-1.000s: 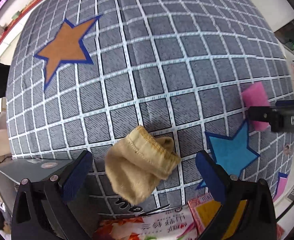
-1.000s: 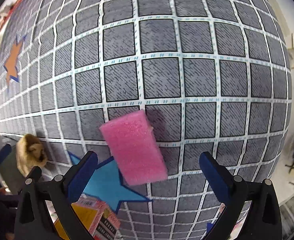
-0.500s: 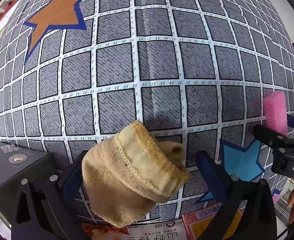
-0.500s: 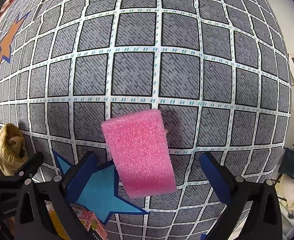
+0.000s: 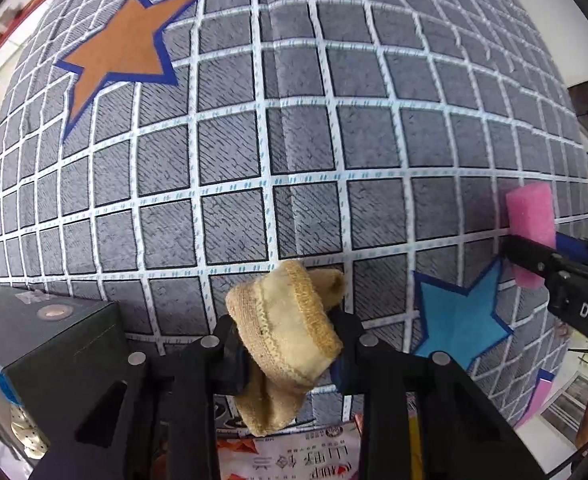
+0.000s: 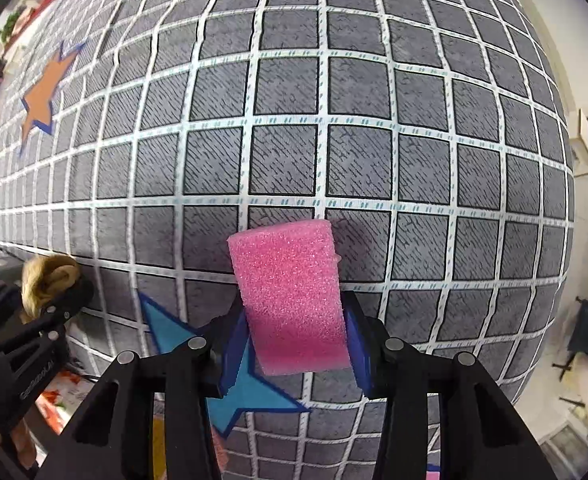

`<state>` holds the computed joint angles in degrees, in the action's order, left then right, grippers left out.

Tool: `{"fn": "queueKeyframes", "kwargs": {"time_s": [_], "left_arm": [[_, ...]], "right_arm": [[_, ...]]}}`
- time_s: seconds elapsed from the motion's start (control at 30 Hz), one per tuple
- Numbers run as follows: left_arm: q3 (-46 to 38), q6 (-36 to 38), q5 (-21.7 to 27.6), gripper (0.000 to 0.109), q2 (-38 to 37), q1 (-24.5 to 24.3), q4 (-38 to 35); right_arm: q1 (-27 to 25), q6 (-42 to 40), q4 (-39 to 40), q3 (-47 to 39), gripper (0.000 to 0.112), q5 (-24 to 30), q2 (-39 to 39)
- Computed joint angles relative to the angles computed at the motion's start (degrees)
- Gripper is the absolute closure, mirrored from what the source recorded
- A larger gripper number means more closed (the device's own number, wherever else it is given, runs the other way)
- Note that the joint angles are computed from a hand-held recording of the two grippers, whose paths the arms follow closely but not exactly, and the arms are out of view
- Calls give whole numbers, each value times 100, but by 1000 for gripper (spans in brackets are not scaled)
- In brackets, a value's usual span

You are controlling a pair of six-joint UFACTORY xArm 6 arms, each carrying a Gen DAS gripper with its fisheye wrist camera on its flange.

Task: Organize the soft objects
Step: 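Carry the pink sponge and beige sock over the white box with both tools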

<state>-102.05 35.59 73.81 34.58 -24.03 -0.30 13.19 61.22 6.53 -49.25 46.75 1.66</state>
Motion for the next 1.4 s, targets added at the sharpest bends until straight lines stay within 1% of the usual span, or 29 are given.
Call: {"fn": "queueKeyframes", "kwargs": {"time_s": [0.2, 0.33, 0.47, 0.53, 0.6, 0.67, 0.73, 0.87, 0.93, 1.03, 1.17, 1.23, 1.4], "left_arm": [[471, 665, -526, 75, -791, 215, -533], [468, 947, -443, 75, -1159, 478, -1033], [697, 1254, -370, 75, -1635, 775, -1370], [695, 1420, -263, 75, -1793, 961, -1468], [823, 1606, -151, 75, -2013, 1212, -1517], [879, 1796, -165, 75, -2103, 1437, -1501], [930, 1973, -153, 75, -2208, 1678, -1444], [804, 2203, 46, 75, -2179, 2184, -1322], [777, 2312, 39, 75, -2173, 2421, -1263], [742, 2377, 30, 75, -2166, 2706, -1244], [666, 2303, 65, 75, -2115, 2968, -1228], [662, 2285, 54, 75, -2116, 3095, -1241], [682, 2226, 93, 75, -2097, 3247, -1186]], "right_arm": [[85, 647, -259, 281, 66, -72, -921], [273, 1188, -584, 206, 66, -71, -1412], [577, 1647, -865, -163, 66, -14, -1536], [797, 1840, -1069, -538, 66, 159, -1437], [1015, 1963, -1220, -949, 66, 307, -1232], [1185, 2031, -1296, -1278, 66, 401, -1027], [1410, 2023, -1317, -1750, 66, 449, -642], [1710, 1804, -1210, -2675, 66, 539, 156], [1800, 1580, -1076, -3172, 66, 565, 609], [1943, 1283, -1003, -4043, 66, 793, 1259], [2057, 944, -940, -4856, 66, 1014, 1866], [2134, 786, -879, -5322, 66, 1208, 2192], [2268, 478, -731, -6190, 66, 1614, 2811]]}}
